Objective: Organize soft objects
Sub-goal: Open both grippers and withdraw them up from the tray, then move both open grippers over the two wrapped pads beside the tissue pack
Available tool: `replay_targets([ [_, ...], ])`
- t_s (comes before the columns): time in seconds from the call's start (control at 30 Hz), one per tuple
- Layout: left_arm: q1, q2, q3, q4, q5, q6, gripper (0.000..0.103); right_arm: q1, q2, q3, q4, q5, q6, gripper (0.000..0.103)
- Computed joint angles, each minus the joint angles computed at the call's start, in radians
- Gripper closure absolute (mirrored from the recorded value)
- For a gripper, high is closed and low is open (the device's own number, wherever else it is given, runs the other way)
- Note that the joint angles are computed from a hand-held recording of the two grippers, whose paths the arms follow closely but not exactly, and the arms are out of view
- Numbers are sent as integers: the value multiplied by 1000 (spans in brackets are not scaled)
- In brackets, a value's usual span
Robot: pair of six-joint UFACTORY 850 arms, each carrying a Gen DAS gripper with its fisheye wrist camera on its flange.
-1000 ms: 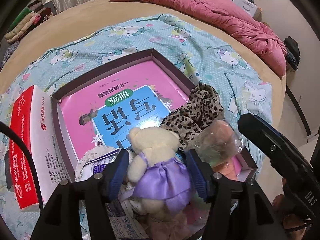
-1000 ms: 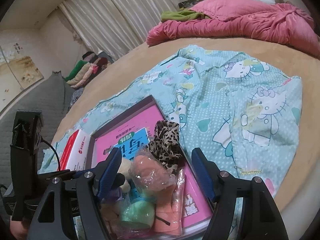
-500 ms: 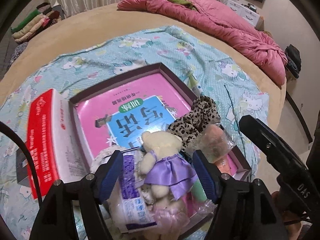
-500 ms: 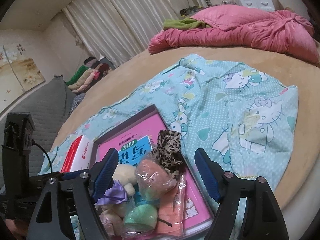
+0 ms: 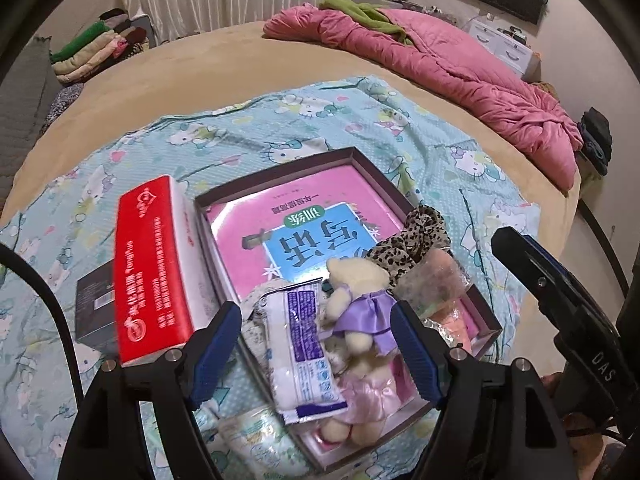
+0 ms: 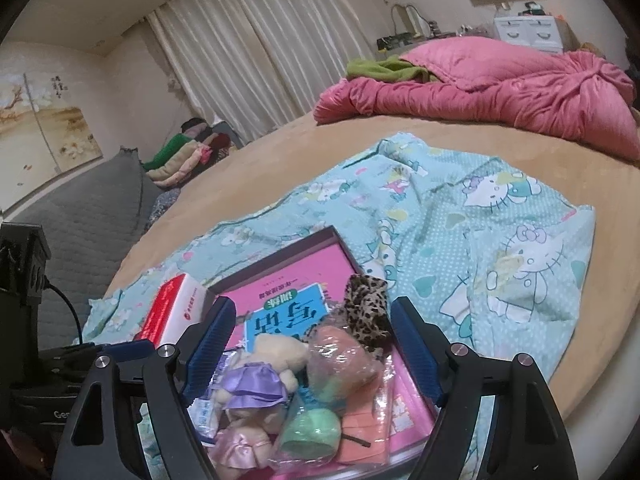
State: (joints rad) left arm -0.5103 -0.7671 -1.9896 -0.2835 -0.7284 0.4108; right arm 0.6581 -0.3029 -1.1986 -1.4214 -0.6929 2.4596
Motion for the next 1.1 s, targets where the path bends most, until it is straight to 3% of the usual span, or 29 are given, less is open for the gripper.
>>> replay_targets([
  [0.6,71,175,208,-13,100,52,26,87,-51,-151,90,-35,-218,21],
  [1.1,148,251,321,-29,129,76,26,135,-141,-295,231,-28,-489,21],
])
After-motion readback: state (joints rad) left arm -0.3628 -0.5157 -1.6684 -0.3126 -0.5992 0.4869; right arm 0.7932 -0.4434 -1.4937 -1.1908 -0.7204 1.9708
